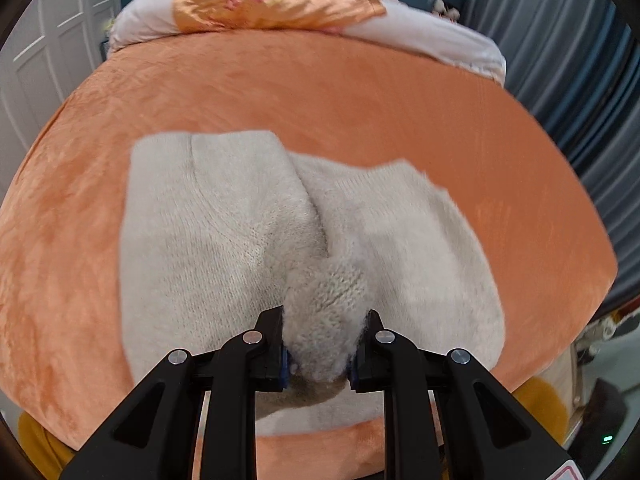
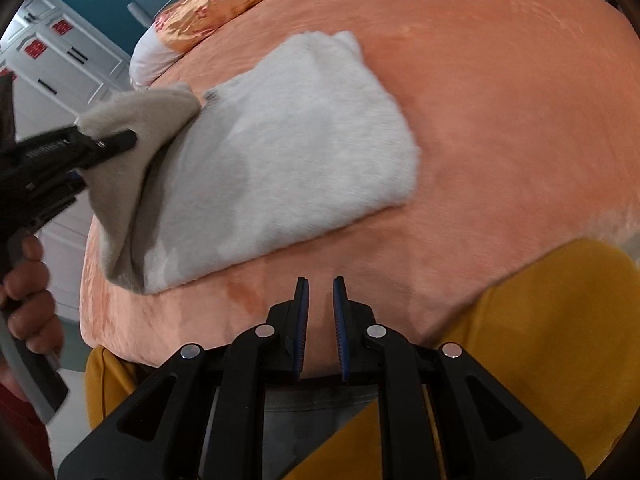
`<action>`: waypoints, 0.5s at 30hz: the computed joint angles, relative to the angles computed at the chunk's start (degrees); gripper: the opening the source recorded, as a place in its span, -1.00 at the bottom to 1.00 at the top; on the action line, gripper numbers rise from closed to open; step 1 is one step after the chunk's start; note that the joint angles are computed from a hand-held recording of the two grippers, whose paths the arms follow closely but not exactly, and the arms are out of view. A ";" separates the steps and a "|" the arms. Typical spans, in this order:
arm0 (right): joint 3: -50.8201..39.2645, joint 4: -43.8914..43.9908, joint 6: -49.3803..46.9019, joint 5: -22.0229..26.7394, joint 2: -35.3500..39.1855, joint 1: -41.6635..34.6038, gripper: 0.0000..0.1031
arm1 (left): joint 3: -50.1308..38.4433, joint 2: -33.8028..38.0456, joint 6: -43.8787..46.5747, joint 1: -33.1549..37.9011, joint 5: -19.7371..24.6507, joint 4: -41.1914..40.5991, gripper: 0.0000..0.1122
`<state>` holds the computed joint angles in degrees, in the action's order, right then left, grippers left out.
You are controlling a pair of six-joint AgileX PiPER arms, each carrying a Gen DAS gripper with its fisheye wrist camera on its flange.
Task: Fold small clothes
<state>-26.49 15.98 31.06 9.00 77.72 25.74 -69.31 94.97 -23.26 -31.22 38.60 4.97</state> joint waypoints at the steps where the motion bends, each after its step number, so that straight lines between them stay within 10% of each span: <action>1: 0.25 2.20 -2.35 -0.04 -0.28 -0.69 -0.75 | -0.08 0.88 -0.42 -0.55 -0.03 0.59 -0.71; 11: -3.82 19.12 -23.18 3.39 -0.08 -6.18 -0.75 | 5.28 3.68 -12.69 -8.58 -2.99 19.37 -0.52; 15: -12.07 20.06 -27.03 6.97 1.88 -7.24 -0.06 | 12.32 -4.64 -11.61 -6.89 -7.58 16.34 -0.11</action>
